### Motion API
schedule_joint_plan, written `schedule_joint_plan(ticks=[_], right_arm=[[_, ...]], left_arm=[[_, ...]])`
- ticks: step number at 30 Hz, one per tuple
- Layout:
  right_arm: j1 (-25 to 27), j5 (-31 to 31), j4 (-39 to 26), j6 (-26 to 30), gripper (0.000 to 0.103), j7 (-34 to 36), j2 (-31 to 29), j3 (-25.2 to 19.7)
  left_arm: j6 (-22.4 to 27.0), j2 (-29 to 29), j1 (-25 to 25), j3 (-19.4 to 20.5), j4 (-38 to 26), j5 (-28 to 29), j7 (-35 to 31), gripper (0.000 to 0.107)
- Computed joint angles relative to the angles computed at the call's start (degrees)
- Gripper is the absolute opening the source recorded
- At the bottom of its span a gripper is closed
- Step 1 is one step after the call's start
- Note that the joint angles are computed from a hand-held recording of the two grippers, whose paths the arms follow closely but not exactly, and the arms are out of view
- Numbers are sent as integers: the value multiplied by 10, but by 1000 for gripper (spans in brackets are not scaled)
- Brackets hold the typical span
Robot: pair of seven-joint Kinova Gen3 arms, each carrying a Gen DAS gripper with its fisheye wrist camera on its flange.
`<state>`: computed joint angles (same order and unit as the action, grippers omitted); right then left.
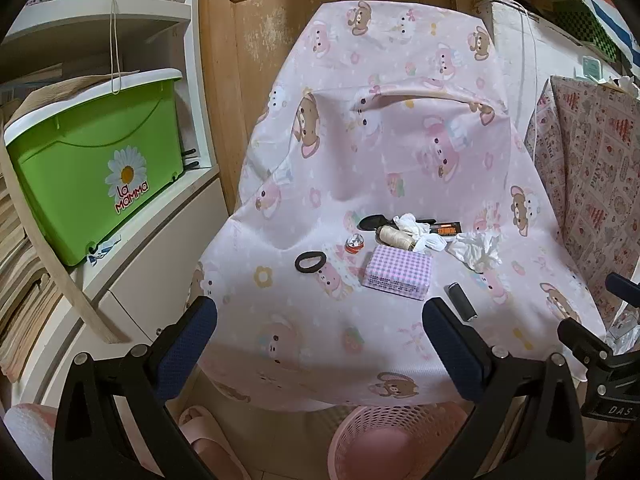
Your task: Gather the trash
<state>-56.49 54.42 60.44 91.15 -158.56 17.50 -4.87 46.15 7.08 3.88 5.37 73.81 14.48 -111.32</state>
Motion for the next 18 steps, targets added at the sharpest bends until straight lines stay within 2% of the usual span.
schedule_joint_plan(ticks=[18], right_arm=[[4,0,11,-9,103,-12,-7,-4]], left_arm=[[1,0,-1,0,2,3,-2,102]])
